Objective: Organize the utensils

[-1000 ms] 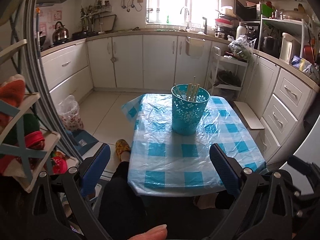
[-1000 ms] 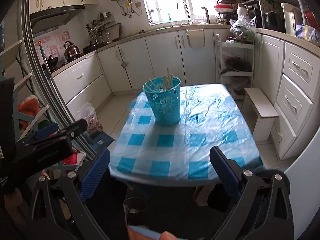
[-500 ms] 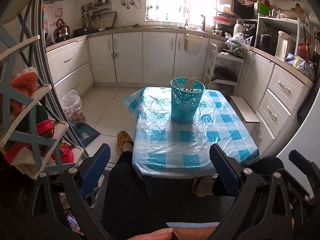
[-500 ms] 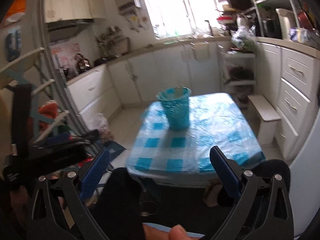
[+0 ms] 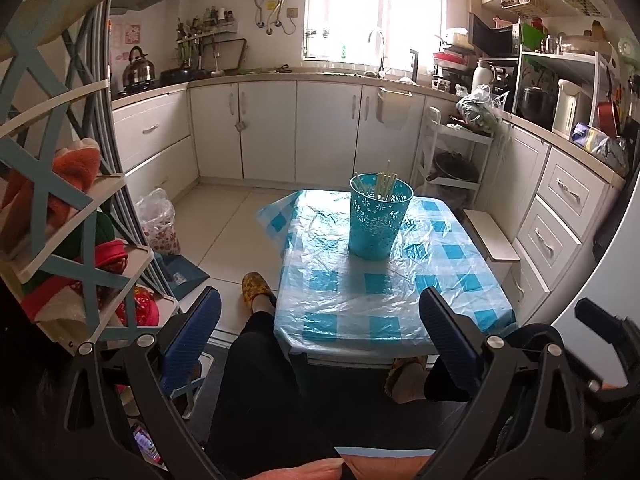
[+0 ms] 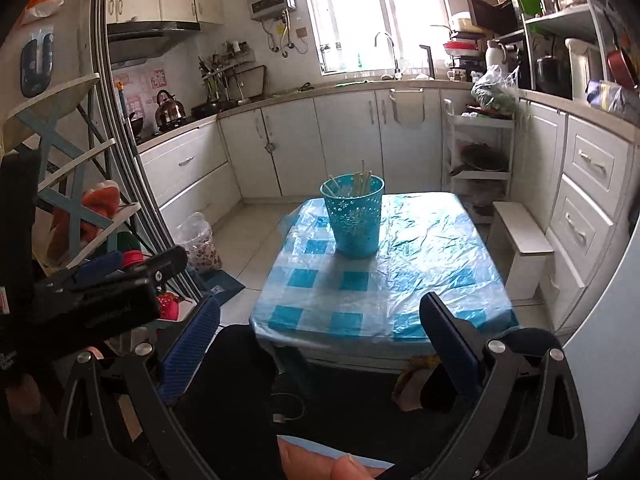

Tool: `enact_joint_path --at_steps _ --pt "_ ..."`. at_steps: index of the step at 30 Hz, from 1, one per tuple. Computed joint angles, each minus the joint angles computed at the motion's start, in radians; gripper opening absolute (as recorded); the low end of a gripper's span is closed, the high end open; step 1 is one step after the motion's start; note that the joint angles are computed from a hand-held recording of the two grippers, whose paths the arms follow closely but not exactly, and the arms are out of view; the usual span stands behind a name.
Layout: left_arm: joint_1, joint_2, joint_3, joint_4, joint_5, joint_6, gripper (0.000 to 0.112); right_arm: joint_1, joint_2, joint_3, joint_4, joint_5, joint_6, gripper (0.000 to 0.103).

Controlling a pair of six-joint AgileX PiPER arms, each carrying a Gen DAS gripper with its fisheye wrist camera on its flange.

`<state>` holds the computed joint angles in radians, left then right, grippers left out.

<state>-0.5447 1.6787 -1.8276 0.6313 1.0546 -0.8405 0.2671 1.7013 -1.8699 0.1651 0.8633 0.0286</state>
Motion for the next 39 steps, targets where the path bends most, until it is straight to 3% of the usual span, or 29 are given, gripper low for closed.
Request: enact_joint_path --at_steps 5,17,39 --pt "-0.011 -0.033 0.035 0.034 -0.006 -0.034 0.095 0.01 -0.015 0.001 -0.054 0.031 0.07 0.096" --pt "-0.048 -0.1 0.093 0.103 -0.02 -0.1 0.095 0.064 -0.095 0.067 -0.13 -0.052 0.11 0.096" --pt "-0.105 -0.175 0.146 0.224 -0.001 -0.195 0.095 0.104 -0.13 0.089 -0.191 -0.092 0.117 0.096"
